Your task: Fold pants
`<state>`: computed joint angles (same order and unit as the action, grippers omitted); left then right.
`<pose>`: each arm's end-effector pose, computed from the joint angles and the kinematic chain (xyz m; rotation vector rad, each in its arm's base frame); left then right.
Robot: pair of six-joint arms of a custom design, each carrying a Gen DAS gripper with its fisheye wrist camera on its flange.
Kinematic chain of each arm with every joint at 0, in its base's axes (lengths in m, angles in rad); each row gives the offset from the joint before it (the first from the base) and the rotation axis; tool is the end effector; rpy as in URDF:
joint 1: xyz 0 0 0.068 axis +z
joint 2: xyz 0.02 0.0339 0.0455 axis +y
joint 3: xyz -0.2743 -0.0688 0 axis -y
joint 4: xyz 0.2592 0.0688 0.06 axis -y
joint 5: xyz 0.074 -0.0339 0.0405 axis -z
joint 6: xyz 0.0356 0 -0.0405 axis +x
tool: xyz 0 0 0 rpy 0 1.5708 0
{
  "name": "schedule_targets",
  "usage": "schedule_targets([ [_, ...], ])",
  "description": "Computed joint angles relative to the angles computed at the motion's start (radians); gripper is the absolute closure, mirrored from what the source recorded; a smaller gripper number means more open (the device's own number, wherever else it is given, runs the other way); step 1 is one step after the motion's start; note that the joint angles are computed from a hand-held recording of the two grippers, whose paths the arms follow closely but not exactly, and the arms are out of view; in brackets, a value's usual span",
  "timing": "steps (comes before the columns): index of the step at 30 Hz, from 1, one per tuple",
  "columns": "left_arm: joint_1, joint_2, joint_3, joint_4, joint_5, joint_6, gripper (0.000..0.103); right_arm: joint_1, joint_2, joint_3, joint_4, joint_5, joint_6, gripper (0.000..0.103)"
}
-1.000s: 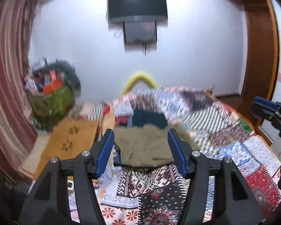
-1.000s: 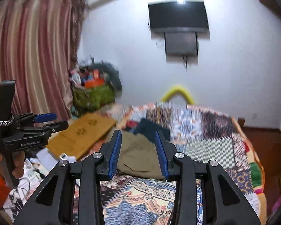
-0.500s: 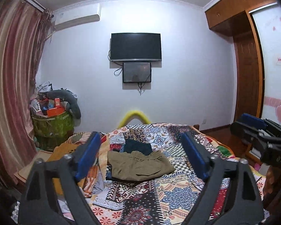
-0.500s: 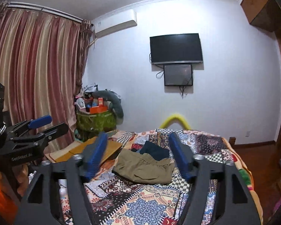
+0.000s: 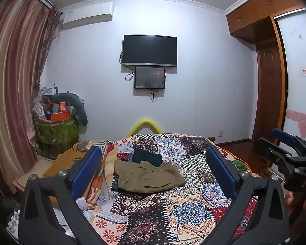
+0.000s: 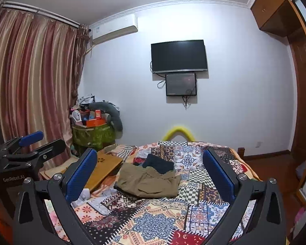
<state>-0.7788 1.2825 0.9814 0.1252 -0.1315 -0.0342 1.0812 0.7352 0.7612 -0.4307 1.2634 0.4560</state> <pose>0.2274 -0.2179 0.3378 0.5519 1.6813 -0.4785 0.1014 0.1182 0.3308 0.2310 1.6754 -0.1029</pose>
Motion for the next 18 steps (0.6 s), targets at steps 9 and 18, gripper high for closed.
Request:
schedule_targets([
  [9,0.015,0.008,0.0,0.001,0.02,-0.004,0.0,0.029,0.004,-0.002,-0.081,0.029,0.099,0.0],
  [18,0.018,0.023,0.007,0.005,0.029,-0.004,0.0,0.024,0.0,0.004,-0.124,0.026,0.14,0.0],
])
